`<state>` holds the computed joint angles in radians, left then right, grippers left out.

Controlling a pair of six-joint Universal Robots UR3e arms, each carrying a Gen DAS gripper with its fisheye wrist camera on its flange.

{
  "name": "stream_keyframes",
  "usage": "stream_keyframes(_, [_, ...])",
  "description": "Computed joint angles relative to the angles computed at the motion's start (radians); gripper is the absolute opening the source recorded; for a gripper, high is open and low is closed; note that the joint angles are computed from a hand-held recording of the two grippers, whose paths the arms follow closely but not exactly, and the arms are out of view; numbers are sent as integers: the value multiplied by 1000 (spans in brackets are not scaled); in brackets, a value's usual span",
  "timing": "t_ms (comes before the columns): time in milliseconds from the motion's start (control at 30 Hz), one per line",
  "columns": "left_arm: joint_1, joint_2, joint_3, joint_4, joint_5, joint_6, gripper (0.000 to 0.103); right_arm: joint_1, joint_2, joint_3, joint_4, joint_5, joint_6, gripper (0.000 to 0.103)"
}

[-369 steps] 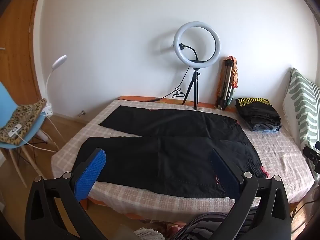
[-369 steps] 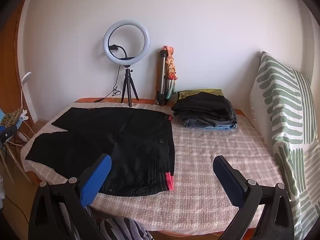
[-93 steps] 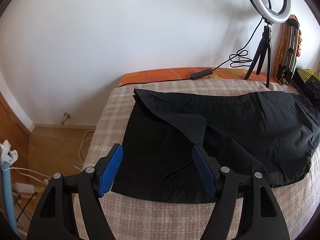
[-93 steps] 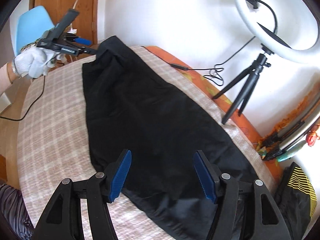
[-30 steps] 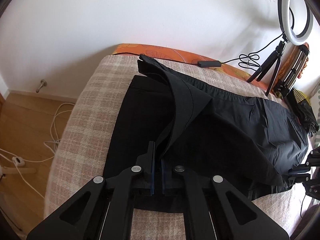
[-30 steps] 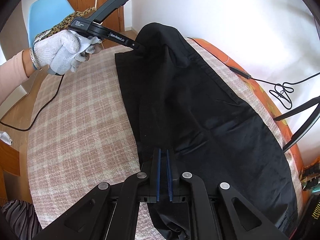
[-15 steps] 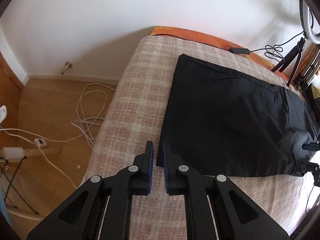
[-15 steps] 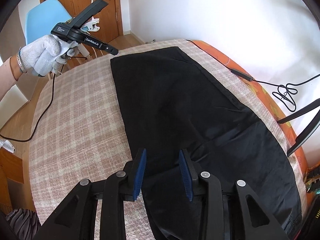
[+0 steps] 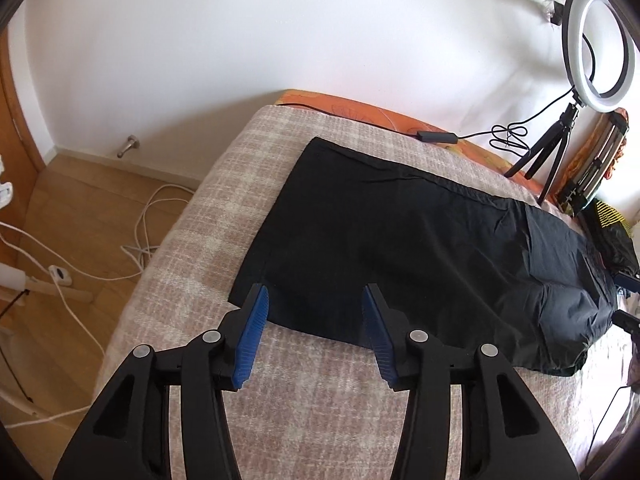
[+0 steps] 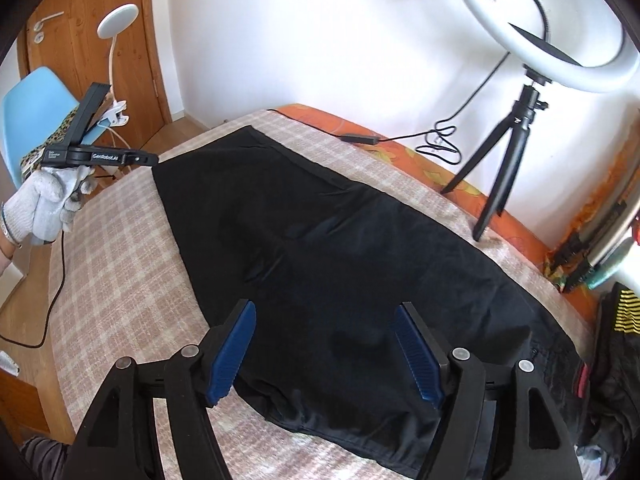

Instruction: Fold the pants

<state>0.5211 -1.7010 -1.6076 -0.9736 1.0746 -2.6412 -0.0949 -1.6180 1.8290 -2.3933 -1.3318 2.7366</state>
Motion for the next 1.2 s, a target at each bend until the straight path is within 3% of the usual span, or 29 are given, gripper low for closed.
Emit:
stream_keyframes(200, [-20,63,-95,18,11,-6,48,-234,-140,132,46,-58,-87,75])
stream_keyframes(467, [-69,177,-195,-38,-7,36,48,-782,-453,267,390,104,-152,75])
stream_keyframes(667, [-260,274,-206,-136,-85,127,48,-1163,-585,329,672,257,-236,76])
stream_keyframes(700, [-312,276,-197,-147,-87,143,54,-1196,-585,333,706,281,-247,76])
stream_keyframes(733, [-368,273,-189,-147,-82,157,63,-1207,-583,341,712,289,-245,76])
stream_keyframes(767, [-426,267,-183,-137,-69,168,65,-1198,-575,349,697,286,-235,76])
stream_keyframes(933, [-711,180,-157,4,104,187,65,-1146,-513,362,638,325,-165,76])
stream_keyframes(1100, [-874,64,-122,141,249,195,65,-1085,-419,406,462,315,-42,76])
stream_keyframes(1200, [-930,-2,-104,211,335,194,65,-1110,-421,433,445,357,-19,79])
